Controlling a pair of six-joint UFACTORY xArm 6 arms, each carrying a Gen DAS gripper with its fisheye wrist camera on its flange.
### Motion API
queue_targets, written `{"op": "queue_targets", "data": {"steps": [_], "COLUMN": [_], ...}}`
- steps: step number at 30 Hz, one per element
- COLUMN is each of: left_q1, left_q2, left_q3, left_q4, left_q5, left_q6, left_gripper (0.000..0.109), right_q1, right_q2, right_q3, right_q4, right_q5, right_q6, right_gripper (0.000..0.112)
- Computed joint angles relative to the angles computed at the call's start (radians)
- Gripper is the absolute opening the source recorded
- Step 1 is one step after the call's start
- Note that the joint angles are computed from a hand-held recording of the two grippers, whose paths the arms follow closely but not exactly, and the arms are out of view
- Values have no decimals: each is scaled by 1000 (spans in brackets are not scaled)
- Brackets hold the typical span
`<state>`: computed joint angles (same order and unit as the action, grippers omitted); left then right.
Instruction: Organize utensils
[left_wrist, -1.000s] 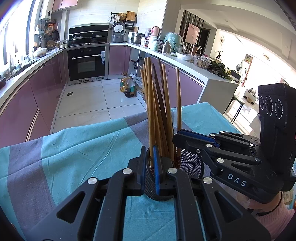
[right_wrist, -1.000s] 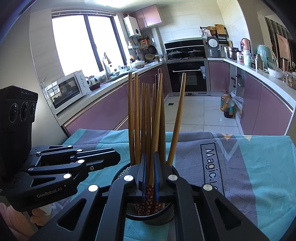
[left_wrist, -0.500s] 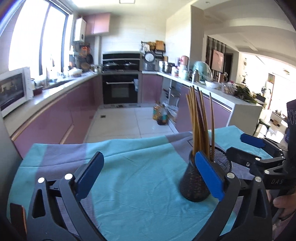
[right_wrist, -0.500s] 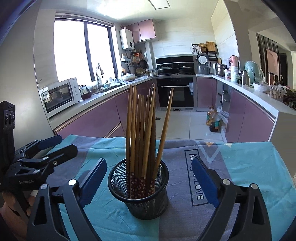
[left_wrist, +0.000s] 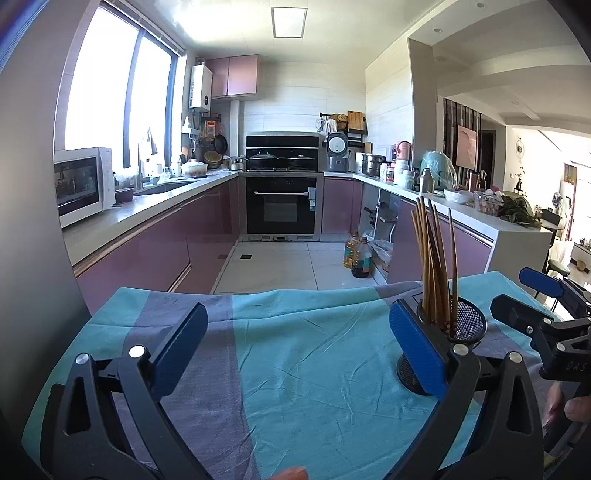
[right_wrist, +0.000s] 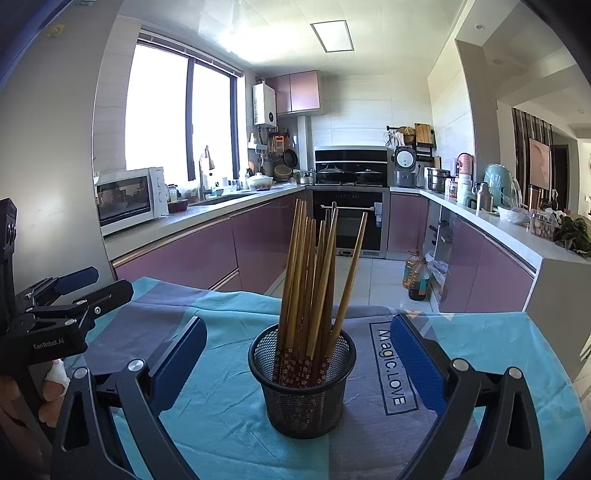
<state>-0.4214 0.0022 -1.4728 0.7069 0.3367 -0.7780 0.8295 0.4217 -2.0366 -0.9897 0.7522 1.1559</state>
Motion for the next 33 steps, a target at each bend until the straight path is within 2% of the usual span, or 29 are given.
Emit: {"op": "queue_targets", "data": {"steps": [17, 33], "left_q1": [-2, -2], "left_q2": [-126, -163], "left_q3": [96, 129], "left_q4": [304, 361], "left_q5": [5, 1], "left_q6": [-285, -330], "left_gripper": [97, 97], "right_q1": [41, 48], "right_q2": [-1, -8], "right_q3": [0, 7], "right_q4": [-135, -181], "right_q5": [21, 35], "right_q6": [93, 133], "right_gripper": [96, 96]}}
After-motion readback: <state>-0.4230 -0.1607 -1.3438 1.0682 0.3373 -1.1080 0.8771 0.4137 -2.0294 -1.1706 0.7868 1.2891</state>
